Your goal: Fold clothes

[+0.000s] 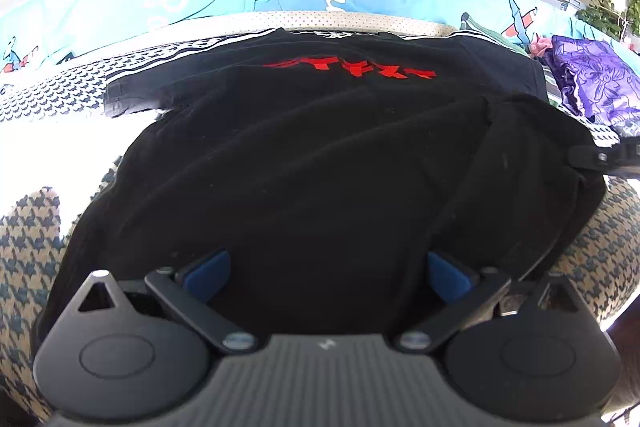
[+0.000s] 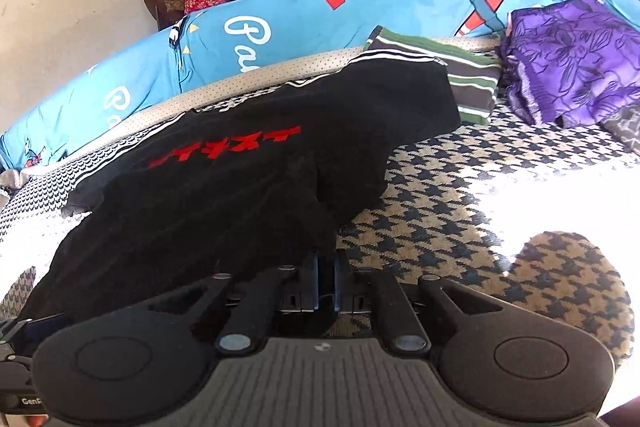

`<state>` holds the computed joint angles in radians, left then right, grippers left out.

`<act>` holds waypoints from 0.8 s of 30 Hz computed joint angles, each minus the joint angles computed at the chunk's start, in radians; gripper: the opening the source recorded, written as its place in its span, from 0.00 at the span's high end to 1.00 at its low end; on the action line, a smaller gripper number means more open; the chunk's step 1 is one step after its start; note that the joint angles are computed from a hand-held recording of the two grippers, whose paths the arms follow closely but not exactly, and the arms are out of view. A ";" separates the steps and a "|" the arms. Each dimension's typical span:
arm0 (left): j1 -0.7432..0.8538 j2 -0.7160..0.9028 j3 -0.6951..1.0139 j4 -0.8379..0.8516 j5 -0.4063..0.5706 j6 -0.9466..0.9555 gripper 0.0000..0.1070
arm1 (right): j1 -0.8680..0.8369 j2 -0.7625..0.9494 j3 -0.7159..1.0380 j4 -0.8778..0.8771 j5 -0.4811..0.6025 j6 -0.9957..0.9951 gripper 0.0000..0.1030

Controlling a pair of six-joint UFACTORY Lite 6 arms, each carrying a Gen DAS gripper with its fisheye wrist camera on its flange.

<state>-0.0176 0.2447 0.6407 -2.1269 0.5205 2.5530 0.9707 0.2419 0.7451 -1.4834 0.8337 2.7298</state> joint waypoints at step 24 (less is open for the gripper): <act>0.190 -0.111 0.046 0.455 -0.032 -0.484 0.04 | 0.426 -0.136 0.031 0.724 0.294 -0.306 0.85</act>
<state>0.1725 0.1339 0.6864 -1.6723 0.4880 2.0686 1.3967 0.1062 0.7762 -0.7591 1.1282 2.4234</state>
